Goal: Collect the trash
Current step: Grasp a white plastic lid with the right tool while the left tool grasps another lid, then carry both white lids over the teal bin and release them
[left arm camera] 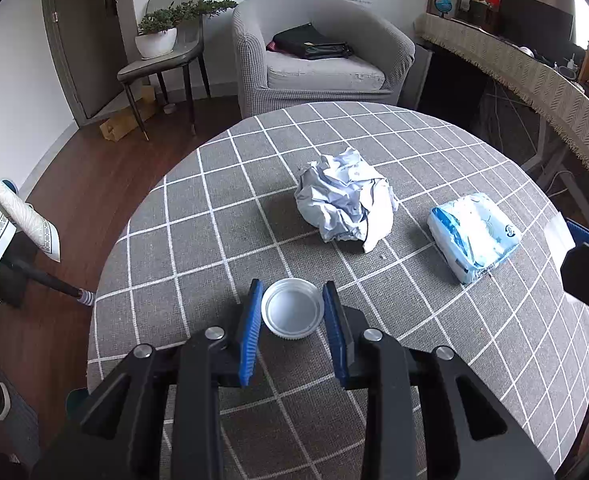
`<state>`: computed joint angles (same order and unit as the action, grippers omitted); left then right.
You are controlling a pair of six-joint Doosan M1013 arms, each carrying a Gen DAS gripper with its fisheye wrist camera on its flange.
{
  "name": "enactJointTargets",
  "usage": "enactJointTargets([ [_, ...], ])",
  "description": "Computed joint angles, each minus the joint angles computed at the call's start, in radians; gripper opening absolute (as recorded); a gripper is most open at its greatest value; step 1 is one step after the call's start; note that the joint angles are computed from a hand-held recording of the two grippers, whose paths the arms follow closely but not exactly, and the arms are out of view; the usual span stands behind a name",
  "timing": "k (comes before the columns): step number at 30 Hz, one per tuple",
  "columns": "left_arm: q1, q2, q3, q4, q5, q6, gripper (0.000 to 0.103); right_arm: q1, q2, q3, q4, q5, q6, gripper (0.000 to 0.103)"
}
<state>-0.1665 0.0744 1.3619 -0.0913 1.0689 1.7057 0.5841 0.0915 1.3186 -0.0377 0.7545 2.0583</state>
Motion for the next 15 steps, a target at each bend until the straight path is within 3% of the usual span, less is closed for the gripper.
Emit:
enactJointTargets([
  [6, 0.047, -0.054, 0.047, -0.022, -0.025, -0.003, 0.032, 0.026, 0.019, -0.035, 0.05, -0.02, -0.041, 0.04],
  [15, 0.16, -0.154, 0.135, -0.059, -0.055, 0.038, 0.032, 0.09, 0.072, -0.107, 0.039, -0.012, -0.123, 0.04],
])
